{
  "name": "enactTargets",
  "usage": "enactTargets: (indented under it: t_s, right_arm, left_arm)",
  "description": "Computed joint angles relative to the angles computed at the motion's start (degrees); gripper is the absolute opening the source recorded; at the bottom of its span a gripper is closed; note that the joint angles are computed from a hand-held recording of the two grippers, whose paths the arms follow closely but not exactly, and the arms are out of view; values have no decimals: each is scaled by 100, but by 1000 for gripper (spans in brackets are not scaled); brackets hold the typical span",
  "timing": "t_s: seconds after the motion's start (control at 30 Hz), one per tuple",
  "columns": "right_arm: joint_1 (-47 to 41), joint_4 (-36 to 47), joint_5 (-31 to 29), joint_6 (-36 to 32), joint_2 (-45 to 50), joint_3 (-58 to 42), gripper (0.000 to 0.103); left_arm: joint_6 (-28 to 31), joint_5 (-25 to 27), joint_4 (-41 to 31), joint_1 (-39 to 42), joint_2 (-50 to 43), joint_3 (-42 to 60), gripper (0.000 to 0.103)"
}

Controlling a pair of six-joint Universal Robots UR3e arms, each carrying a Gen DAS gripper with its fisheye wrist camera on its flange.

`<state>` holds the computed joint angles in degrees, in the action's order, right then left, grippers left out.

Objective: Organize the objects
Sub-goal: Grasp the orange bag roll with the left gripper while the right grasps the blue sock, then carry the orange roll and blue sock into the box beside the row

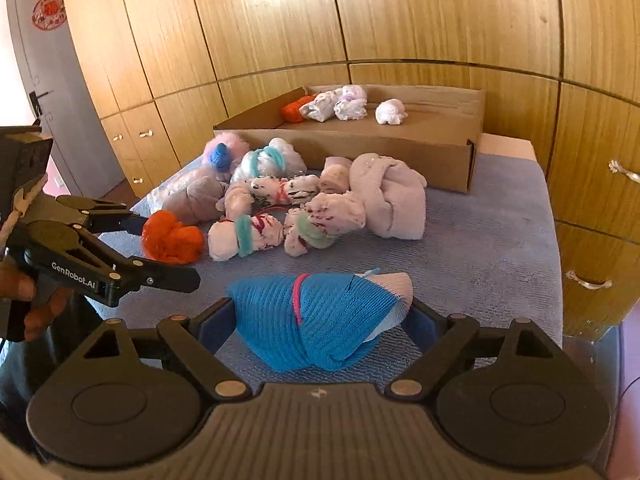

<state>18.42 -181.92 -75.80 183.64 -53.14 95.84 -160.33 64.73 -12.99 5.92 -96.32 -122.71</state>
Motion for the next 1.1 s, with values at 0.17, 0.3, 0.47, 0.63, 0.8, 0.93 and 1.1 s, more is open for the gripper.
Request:
enactTargets:
  t_s: [0.17,0.3,0.47,0.63,0.8,0.93,1.1]
  right_arm:
    - [-66,-233,110,177,82,43,87]
    - [-54,-229,80,167,56,44,87]
    - [-111,-268,87,247,-93,137,86]
    - [-169,-104,75,156,-392,142,86]
    - [-267,377,63,-88,-661,-250,86]
    - [-409,865,33,-421,-635,-987,86]
    - [-576,1801,-34,-960,-83,-2632,86]
  left_arm:
    - [-172,-1,354,85,91,-227,52]
    - [-201,148,658,-14,186,-388,49]
    - [-51,72,381,55,591,-391,48]
    - [-8,-24,-365,92,782,133,48]
    - [-40,27,-996,-15,475,1178,48]
    - [-115,41,-1665,-195,-188,2564,48]
    - [-220,202,-2492,-538,-1380,4703,48]
